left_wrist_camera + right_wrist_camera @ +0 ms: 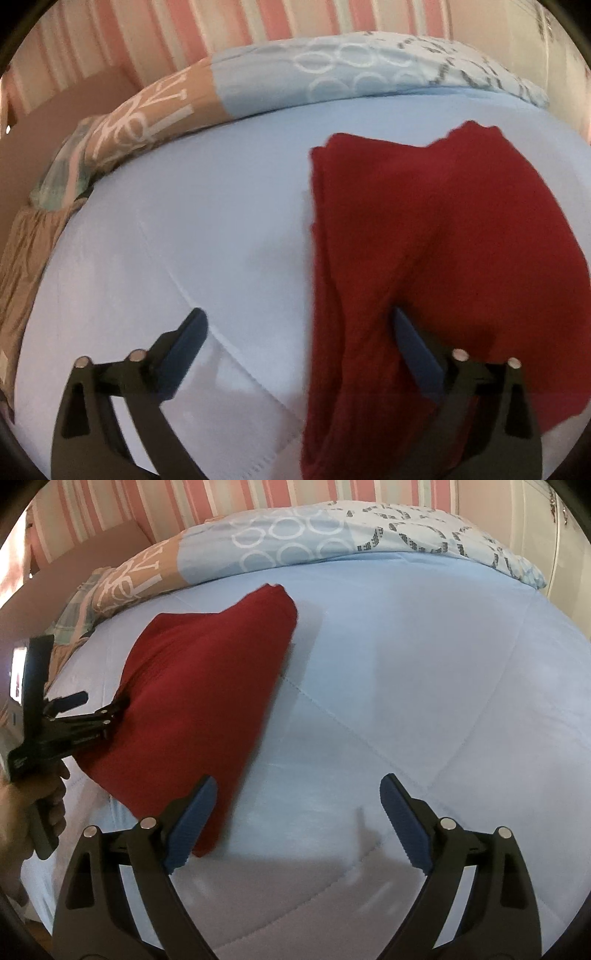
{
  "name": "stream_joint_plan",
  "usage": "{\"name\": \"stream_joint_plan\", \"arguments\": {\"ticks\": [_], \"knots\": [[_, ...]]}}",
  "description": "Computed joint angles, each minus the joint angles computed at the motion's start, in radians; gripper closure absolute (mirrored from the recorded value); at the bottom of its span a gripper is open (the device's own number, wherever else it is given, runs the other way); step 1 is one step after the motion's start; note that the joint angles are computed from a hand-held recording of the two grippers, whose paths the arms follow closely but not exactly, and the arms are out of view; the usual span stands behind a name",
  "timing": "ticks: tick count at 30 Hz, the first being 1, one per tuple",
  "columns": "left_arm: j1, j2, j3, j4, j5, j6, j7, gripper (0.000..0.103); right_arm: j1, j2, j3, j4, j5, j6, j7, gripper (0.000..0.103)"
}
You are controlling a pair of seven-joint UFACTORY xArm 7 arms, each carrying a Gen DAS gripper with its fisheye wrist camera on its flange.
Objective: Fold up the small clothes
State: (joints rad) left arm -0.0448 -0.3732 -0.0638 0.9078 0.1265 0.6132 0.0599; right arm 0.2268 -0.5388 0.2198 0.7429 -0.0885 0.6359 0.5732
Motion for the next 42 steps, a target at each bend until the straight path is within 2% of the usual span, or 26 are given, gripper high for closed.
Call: {"name": "stream_joint_plan", "arguments": {"ticks": [5,8,12,18,20,23,28,30,32,35,36,40,42], "knots": [[-0.043,-0.001,0.056,-0.007,-0.110,-0.009,0.081,0.001,0.006,-0.001,-0.009,-0.003,0.011,-0.005,-0.004,0.012],[-0.079,0.012,0.123,0.019,-0.267,0.054,0.164,0.001,0.024,0.011,-0.028,0.002,0.046,-0.024,-0.024,0.010],[-0.087,-0.011,0.165,0.036,-0.429,0.132,0.239,0.003,0.019,0.046,-0.025,0.035,0.055,-0.038,-0.026,0.010],[-0.103,-0.064,0.201,0.054,-0.576,0.223,0.349,0.003,0.024,0.059,-0.026,0.042,0.062,-0.054,-0.033,0.009],[-0.099,-0.054,0.194,0.063,-0.599,0.242,0.356,0.003,0.026,0.063,-0.030,0.041,0.069,-0.054,-0.034,0.009],[-0.077,-0.020,0.158,0.069,-0.570,0.251,0.329,0.003,0.026,0.062,-0.033,0.038,0.074,-0.054,-0.035,0.009],[-0.073,0.011,0.170,0.054,-0.652,0.306,0.329,0.003,0.026,0.066,-0.032,0.039,0.077,-0.057,-0.033,0.009],[-0.069,0.002,0.159,0.037,-0.658,0.299,0.342,0.003,0.029,0.076,-0.037,0.040,0.084,-0.059,-0.038,0.009],[-0.069,0.001,0.156,0.033,-0.666,0.294,0.352,0.008,0.039,0.093,-0.048,0.040,0.100,-0.070,-0.056,0.009],[-0.069,0.005,0.158,0.036,-0.689,0.297,0.357,0.011,0.072,0.113,-0.095,0.022,0.194,-0.122,-0.085,0.007],[-0.068,0.006,0.157,0.037,-0.693,0.296,0.355,0.012,0.094,0.120,-0.123,0.009,0.256,-0.152,-0.100,0.007],[-0.065,-0.004,0.147,0.022,-0.702,0.272,0.340,0.017,0.111,0.134,-0.127,-0.010,0.349,-0.221,-0.087,0.007],[-0.067,-0.014,0.141,0.007,-0.706,0.251,0.321,0.018,0.147,0.134,-0.150,-0.028,0.429,-0.258,-0.092,0.008]]}}
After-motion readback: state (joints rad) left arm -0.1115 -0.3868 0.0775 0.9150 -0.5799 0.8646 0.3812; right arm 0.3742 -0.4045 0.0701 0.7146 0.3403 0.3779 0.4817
